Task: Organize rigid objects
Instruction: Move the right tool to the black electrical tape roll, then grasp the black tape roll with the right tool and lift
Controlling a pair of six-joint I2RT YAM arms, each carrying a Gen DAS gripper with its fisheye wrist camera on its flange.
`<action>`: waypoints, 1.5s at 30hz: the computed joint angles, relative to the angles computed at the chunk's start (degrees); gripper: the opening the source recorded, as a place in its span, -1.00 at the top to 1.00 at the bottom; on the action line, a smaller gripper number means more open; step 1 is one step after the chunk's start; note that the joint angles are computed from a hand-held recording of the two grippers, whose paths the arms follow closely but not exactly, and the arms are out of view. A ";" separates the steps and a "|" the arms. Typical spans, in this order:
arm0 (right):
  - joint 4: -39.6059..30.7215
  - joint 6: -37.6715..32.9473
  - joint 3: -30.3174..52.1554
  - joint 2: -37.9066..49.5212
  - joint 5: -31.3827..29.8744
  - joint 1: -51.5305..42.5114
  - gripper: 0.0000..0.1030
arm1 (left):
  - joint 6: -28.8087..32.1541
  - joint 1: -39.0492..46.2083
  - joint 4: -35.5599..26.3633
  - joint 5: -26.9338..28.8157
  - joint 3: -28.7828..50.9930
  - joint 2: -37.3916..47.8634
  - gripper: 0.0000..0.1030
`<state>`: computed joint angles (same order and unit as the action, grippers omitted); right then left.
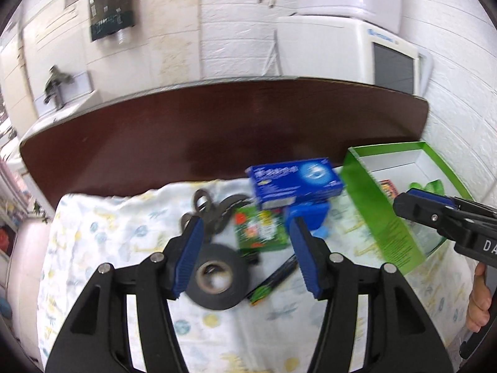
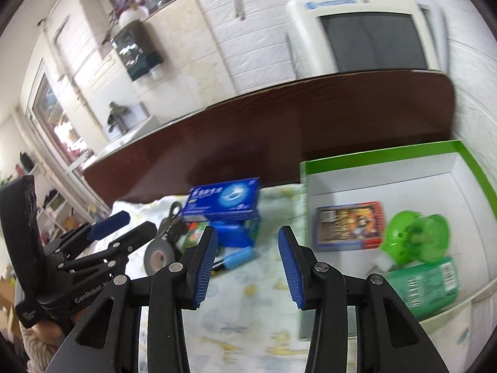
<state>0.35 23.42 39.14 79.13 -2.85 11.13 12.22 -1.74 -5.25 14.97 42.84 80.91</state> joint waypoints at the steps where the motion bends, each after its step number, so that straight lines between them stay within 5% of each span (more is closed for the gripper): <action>1: -0.04 0.22 0.84 1.32 0.48 1.58 0.14 | 0.29 1.46 0.21 0.60 -0.29 0.54 -0.09; 8: -0.89 1.92 7.47 10.97 1.37 8.88 0.14 | 2.81 10.04 0.91 6.08 -0.88 6.33 -0.03; 15: -0.86 4.04 13.05 19.30 1.69 12.62 0.14 | 6.56 14.19 -1.01 12.71 1.38 12.41 0.43; 19: 0.28 5.22 15.31 22.94 1.87 13.55 0.14 | 7.53 15.43 -2.91 16.11 3.63 15.51 0.49; 35: -0.23 5.37 24.09 34.08 -1.02 14.09 0.14 | 8.39 15.33 -3.30 17.18 7.95 22.59 0.46; 39: 0.93 6.44 24.80 36.04 -5.78 12.62 0.14 | 9.14 14.72 -0.96 16.68 6.34 21.83 0.45; 45: -1.29 5.54 27.02 37.48 -4.83 13.45 0.35 | 9.85 12.84 2.36 12.45 2.34 17.61 0.45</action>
